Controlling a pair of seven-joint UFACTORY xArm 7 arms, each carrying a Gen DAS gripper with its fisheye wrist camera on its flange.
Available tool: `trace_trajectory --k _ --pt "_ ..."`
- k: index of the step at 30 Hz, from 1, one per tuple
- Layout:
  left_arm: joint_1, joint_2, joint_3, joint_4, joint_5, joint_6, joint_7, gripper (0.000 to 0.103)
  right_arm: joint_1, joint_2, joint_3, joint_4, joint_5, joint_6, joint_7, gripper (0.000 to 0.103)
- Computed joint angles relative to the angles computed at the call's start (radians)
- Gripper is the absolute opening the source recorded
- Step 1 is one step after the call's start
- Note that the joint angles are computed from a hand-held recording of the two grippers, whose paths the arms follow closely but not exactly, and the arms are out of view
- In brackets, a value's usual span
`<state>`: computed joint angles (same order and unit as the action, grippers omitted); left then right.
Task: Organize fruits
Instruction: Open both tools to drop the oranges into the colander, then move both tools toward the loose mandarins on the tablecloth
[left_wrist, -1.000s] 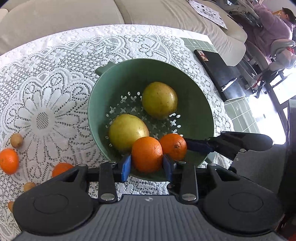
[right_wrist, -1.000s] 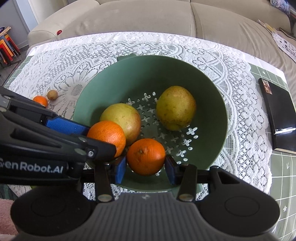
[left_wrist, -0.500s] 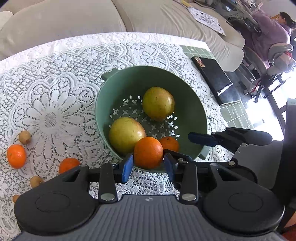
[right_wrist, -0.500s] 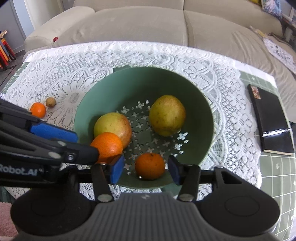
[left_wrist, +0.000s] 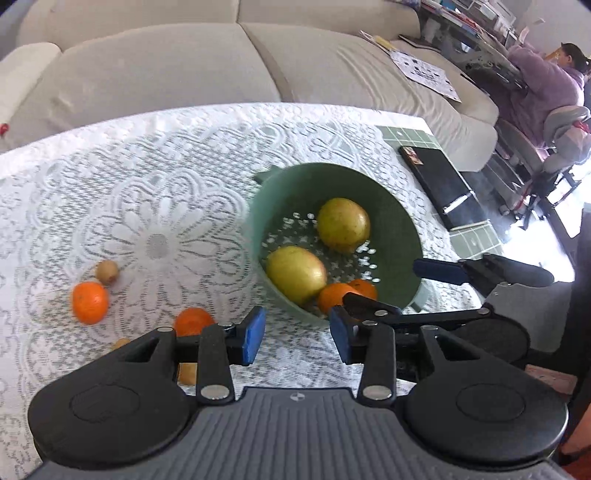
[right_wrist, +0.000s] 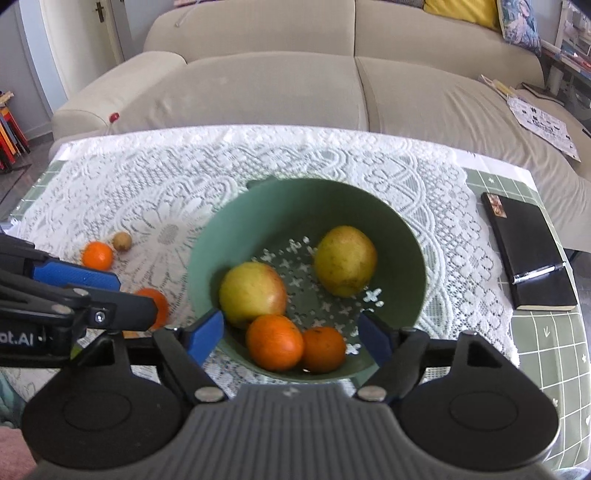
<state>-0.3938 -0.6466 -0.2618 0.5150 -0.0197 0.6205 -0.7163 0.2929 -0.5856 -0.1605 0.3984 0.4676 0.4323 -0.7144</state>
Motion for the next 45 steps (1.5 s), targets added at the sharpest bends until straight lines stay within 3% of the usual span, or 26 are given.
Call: trace_trajectory --k 5,16,30,45 --pt "0.024 -0.089 -0.018 -0.039 0.03 0.051 -0.042 0.049 0.018 -0.048 0.017 -0.018 0.013 0.009 0.031 0.082" --pt "0.071 -0.291 0.005 -0.143 0.042 0.148 -0.106 0.049 0.088 -0.106 0.039 -0.037 0.025 0.04 0.081 0.085" --pt "0.131 -0.429 0.046 -0.246 0.037 0.202 -0.119 0.049 0.188 -0.029 0.074 0.006 0.058 0.029 0.063 0.085" --pt "0.191 -0.48 0.113 -0.346 -0.002 0.164 -0.096 0.049 0.271 0.133 0.095 0.078 0.154 -0.021 -0.053 0.052"
